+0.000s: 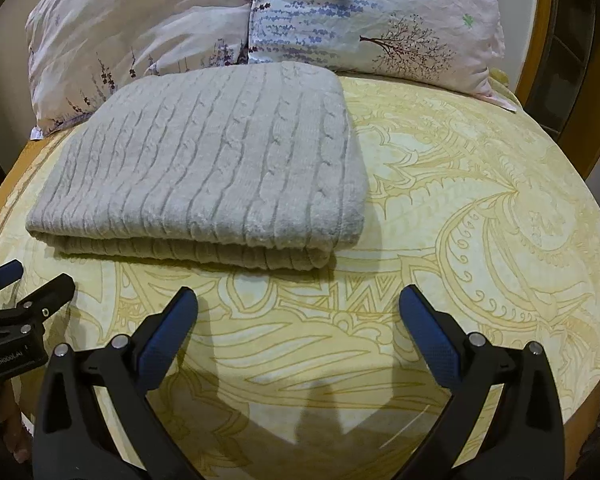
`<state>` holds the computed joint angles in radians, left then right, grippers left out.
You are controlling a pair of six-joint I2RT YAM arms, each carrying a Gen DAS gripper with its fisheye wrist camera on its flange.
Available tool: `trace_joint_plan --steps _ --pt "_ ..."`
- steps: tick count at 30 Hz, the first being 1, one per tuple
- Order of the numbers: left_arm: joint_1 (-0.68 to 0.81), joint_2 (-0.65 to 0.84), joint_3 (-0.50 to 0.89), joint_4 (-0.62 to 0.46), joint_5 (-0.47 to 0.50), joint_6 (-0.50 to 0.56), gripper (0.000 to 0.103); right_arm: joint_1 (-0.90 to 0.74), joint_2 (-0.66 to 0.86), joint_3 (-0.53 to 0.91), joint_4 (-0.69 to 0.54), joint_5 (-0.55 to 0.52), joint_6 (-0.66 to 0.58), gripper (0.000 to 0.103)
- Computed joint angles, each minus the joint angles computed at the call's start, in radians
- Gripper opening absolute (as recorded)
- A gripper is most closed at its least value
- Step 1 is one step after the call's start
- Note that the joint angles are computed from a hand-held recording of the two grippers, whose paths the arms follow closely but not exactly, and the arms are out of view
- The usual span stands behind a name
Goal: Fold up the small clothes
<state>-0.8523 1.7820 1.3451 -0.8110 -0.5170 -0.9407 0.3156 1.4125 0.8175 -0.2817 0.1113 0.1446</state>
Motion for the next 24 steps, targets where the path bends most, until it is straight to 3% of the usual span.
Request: trace_joint_plan --steps 24 --pt "0.003 -0.001 -0.006 0.003 -0.001 0.001 0.102 0.004 0.008 0.007 -0.011 0.012 0.019 0.101"
